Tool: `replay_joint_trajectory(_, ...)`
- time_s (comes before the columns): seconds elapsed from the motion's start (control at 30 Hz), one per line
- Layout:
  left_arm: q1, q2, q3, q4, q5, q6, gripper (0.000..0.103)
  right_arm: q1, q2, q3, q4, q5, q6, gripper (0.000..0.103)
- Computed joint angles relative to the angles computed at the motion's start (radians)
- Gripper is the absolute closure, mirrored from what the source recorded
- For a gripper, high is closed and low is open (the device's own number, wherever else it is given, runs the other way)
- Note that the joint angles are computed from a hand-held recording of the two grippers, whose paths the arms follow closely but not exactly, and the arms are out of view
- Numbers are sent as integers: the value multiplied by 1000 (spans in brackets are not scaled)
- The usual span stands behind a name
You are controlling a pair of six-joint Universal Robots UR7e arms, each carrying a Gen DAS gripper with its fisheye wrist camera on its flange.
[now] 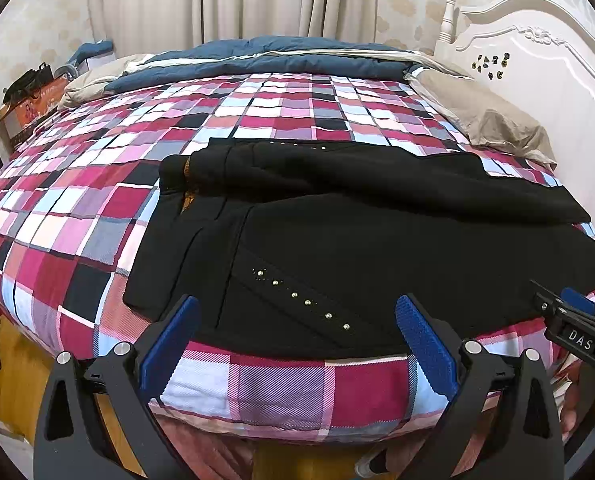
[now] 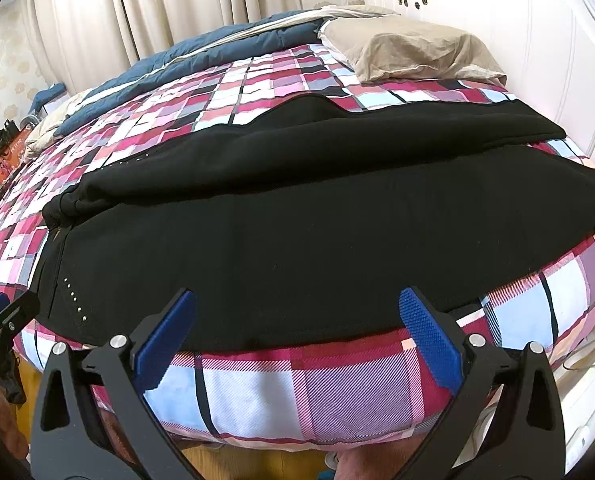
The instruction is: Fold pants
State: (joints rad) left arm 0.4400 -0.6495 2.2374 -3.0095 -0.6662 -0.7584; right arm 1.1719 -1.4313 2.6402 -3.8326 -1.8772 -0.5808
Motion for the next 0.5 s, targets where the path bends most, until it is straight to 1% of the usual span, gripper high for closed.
replay_joint_trajectory(0.3, -2, -10, 3, 11, 4, -6, 5, 3, 1, 4, -3, -4, 2, 2)
replay_joint_trajectory(0.5, -18, -13, 4, 26, 36, -4, 5, 5, 6, 10, -13, -5, 3, 2)
